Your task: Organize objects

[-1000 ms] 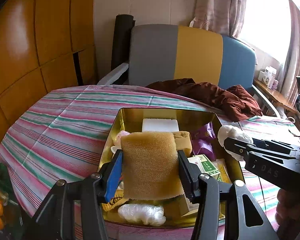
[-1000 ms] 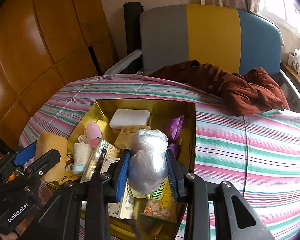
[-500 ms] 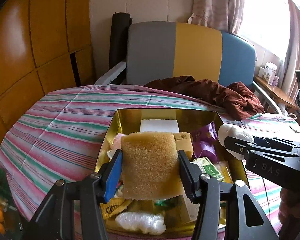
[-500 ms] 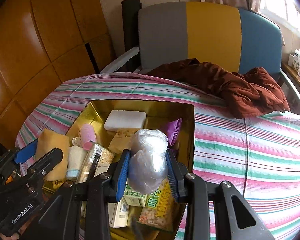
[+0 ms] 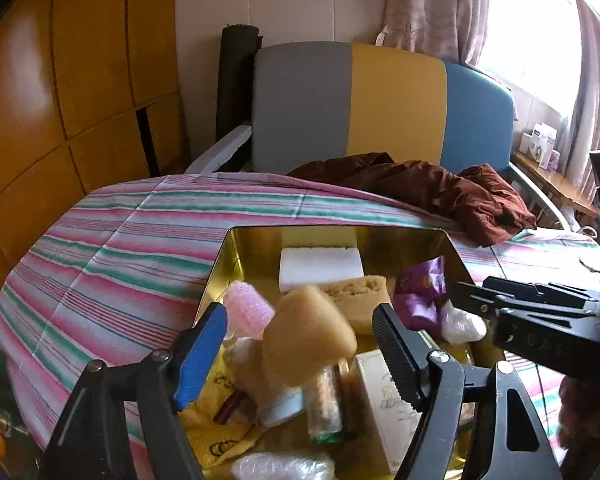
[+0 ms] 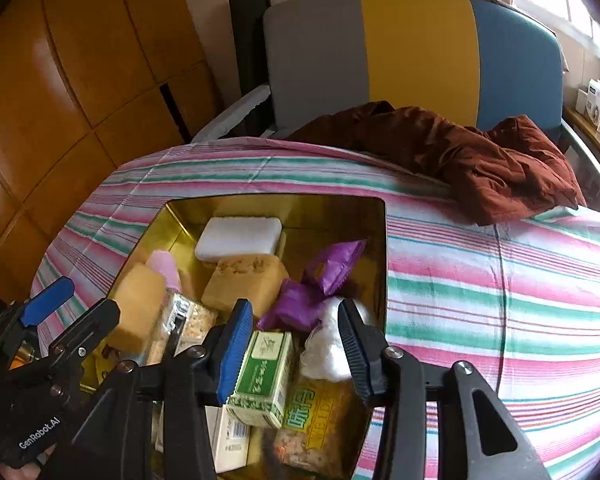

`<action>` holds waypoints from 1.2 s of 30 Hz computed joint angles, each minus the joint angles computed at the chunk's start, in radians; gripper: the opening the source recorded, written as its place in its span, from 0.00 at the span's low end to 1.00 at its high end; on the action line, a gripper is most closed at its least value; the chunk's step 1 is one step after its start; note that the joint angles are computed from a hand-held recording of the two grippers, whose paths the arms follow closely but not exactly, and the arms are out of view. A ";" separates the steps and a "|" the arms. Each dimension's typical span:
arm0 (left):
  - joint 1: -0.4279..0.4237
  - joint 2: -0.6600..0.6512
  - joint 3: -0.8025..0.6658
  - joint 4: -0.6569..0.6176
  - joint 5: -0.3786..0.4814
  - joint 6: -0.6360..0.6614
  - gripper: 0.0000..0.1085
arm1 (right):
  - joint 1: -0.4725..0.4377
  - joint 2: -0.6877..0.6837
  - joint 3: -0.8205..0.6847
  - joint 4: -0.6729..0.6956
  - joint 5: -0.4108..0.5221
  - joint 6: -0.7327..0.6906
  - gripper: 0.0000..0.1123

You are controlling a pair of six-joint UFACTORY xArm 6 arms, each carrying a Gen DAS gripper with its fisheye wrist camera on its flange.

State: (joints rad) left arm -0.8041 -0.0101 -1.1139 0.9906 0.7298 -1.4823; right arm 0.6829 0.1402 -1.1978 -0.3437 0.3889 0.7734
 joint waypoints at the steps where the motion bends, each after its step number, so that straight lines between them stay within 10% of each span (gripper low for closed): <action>1: -0.004 -0.004 0.007 0.003 0.007 -0.007 0.70 | 0.001 -0.002 0.004 -0.003 0.000 0.002 0.40; 36: -0.222 -0.182 0.127 0.011 0.227 -0.186 0.95 | 0.126 -0.260 0.255 -0.481 0.142 0.478 0.42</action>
State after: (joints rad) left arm -1.0260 -0.1920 -0.9866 1.0016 0.9568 -1.6679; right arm 0.8088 -0.1200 -0.9427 -0.8247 0.5306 1.2511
